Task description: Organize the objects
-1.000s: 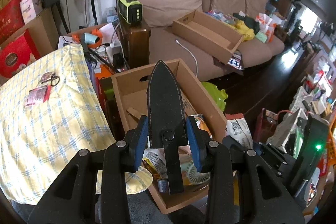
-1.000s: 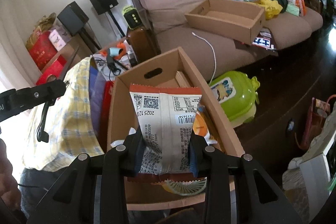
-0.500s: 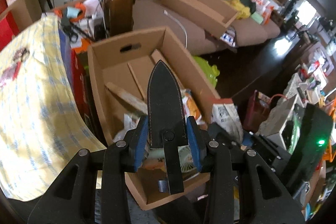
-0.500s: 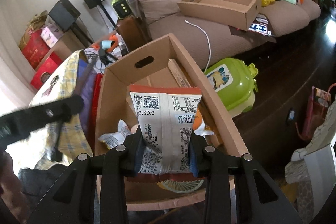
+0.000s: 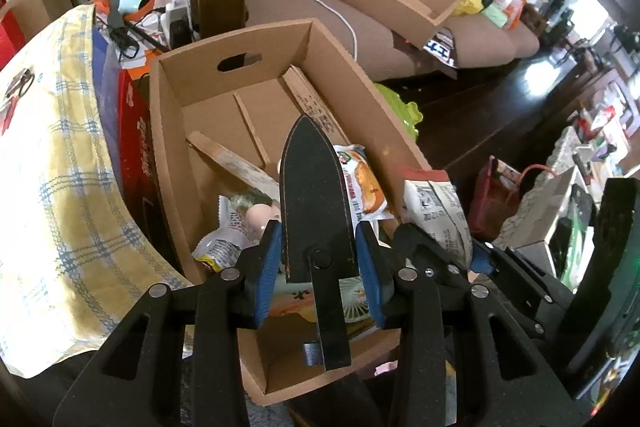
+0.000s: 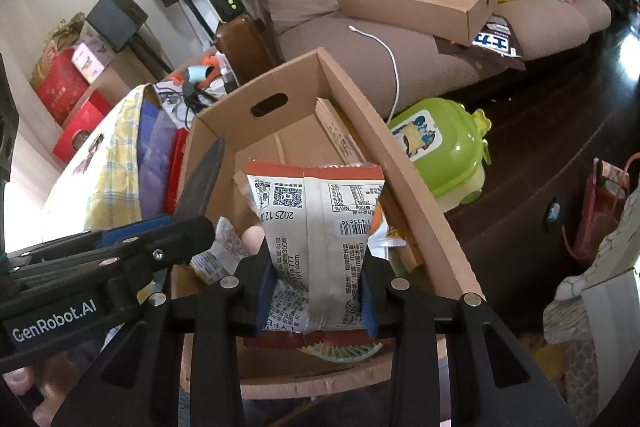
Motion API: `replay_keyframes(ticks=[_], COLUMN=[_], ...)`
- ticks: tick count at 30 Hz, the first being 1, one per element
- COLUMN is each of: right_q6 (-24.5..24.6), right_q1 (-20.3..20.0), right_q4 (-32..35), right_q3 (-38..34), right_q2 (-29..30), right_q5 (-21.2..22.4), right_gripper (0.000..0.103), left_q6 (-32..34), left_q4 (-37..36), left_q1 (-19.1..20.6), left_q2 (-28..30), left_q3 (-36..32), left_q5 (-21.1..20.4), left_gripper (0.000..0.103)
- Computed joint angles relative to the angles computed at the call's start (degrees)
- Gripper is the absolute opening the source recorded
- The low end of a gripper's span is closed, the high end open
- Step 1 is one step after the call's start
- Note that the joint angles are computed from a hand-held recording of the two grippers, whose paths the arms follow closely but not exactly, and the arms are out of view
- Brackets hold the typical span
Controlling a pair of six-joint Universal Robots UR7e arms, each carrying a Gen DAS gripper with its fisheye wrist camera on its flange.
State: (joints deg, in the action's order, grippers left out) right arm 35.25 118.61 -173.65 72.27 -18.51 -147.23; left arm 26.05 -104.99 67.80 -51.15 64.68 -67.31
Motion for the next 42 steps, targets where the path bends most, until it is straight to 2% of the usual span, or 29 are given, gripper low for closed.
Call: replay_keyframes(ticks=[4, 19, 21, 23, 25, 33, 42], right_q6=[1.08, 2.92, 3.13, 3.07, 3.06, 3.24, 4.52], right_q1=[0.15, -0.53, -0.54, -0.52, -0.53, -0.62, -0.92], right_q4=[3.85, 5.81, 5.94, 5.86, 5.71, 6.01, 7.92], right_q3=[-0.79, -0.15, -0.12, -0.19, -0.19, -0.11, -0.26], right_q2=[0.17, -0.23, -0.24, -0.22, -0.17, -0.29, -0.30], right_q5=[-1.64, 0.82, 0.97, 0.95, 0.96, 1.03, 1.95], right_gripper=[0.035, 0.035, 0.035, 0.035, 0.035, 0.036, 0.039], left_q6=[-1.52, -1.78, -2.49, -2.85, -2.61, -2.80, -2.84], left_q4=[0.12, -3.09, -2.39, -2.64, -3.28, -2.34, -1.01], left_q1=[0.35, 0.07, 0.04, 0.06, 0.04, -0.16, -0.18], left_q2=[0.65, 0.78, 1.04, 1.03, 0.90, 0.85, 0.36], left_q3=[-1.56, -0.67, -1.29, -1.46, -1.21, -1.53, -3.68], left_q5=[-0.75, 1.53, 1.66, 1.53, 1.43, 1.70, 0.06], left_gripper=[0.035, 0.035, 0.040, 0.052, 0.056, 0.058, 0.058])
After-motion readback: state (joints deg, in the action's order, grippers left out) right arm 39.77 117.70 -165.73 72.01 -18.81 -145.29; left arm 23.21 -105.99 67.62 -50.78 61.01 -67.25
